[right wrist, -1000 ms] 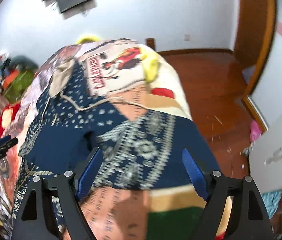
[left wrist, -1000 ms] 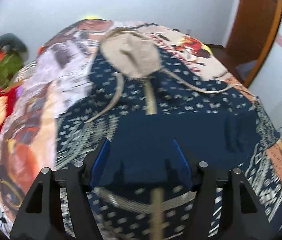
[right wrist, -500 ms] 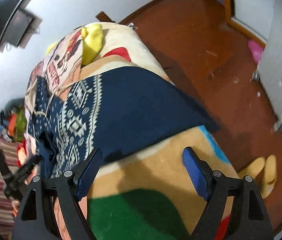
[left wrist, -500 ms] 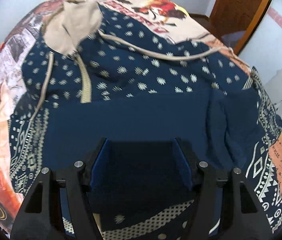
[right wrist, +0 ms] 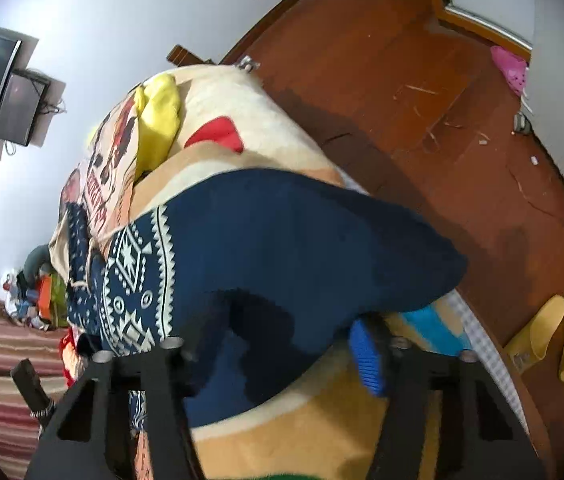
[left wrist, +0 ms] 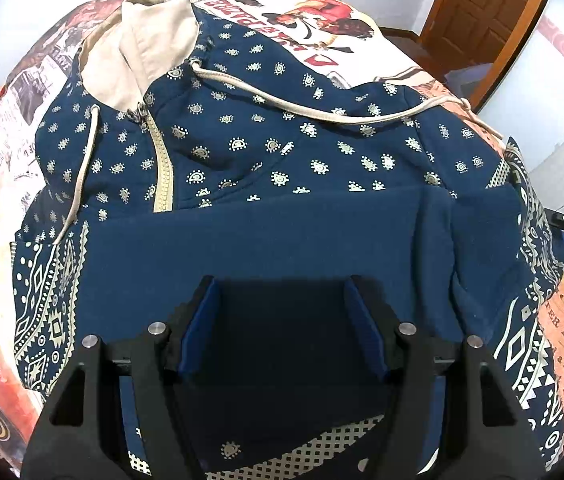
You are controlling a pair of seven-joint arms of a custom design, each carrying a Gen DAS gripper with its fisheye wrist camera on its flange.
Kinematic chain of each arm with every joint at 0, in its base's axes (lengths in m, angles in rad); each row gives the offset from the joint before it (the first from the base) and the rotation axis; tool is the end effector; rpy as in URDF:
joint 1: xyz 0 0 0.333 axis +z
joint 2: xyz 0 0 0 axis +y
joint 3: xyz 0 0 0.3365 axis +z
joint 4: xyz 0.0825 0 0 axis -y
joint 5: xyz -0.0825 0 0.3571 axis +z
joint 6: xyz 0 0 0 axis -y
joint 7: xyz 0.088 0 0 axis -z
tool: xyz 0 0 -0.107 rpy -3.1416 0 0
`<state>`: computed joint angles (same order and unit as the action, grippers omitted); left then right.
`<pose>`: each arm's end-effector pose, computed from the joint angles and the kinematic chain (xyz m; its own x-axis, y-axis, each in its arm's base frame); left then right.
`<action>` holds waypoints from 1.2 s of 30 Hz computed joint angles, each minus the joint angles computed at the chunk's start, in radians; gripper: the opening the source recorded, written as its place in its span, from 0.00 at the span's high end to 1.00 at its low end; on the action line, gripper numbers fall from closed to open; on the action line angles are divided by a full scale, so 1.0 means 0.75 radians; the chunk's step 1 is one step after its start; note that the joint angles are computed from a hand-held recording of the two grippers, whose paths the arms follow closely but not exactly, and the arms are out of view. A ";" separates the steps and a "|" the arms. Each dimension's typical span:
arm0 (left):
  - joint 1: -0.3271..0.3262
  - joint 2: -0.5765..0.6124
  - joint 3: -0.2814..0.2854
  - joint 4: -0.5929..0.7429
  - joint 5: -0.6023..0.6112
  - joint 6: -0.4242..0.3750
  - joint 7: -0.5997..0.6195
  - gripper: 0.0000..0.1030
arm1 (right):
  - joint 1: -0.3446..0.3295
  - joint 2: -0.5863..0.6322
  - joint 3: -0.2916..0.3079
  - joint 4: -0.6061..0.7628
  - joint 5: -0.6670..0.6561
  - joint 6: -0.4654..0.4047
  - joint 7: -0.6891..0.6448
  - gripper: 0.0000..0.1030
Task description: Fold large clothes
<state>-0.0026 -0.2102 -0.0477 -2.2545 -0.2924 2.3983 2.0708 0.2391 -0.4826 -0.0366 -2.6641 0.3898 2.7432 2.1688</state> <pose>0.4849 -0.0280 0.5202 -0.3735 -0.9255 0.0630 -0.8591 0.3195 -0.3999 0.3820 0.0621 0.4857 -0.5063 -0.6766 -0.5346 -0.6995 0.6848 -0.2042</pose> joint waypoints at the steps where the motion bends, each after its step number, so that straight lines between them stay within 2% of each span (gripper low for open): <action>1: -0.001 -0.007 0.000 -0.003 -0.002 0.002 0.001 0.38 | -0.013 0.000 0.010 0.003 -0.018 -0.001 0.004 0.71; 2: -0.003 -0.012 0.001 -0.007 -0.007 0.005 0.003 0.38 | -0.021 -0.008 0.017 -0.001 -0.031 0.007 0.006 0.80; 5: -0.008 -0.041 0.010 -0.017 -0.031 0.006 0.019 0.38 | -0.039 -0.020 0.037 0.005 -0.070 0.016 0.014 0.88; 11: -0.005 -0.121 0.040 -0.039 -0.046 0.037 0.056 0.38 | -0.101 -0.042 0.142 0.109 -0.262 0.020 0.089 0.91; 16: 0.003 -0.178 0.083 -0.042 -0.073 0.048 0.086 0.38 | -0.092 -0.024 0.201 0.266 -0.388 0.049 0.118 0.91; 19: 0.010 -0.201 0.112 -0.040 -0.107 0.044 0.105 0.38 | -0.051 0.020 0.217 0.367 -0.425 0.084 0.109 0.91; 22: 0.026 -0.226 0.144 -0.041 -0.134 0.037 0.133 0.38 | -0.029 0.088 0.268 0.484 -0.483 0.114 0.120 0.91; 26: 0.055 -0.244 0.180 -0.040 -0.157 0.028 0.169 0.38 | 0.039 0.217 0.308 0.646 -0.534 0.117 0.109 0.91; 30: 0.093 -0.260 0.219 -0.050 -0.174 0.018 0.207 0.38 | 0.110 0.371 0.347 0.797 -0.601 0.058 0.113 0.91; 36: 0.163 -0.268 0.265 -0.067 -0.185 0.002 0.247 0.38 | 0.250 0.599 0.327 0.946 -0.556 -0.093 0.102 0.91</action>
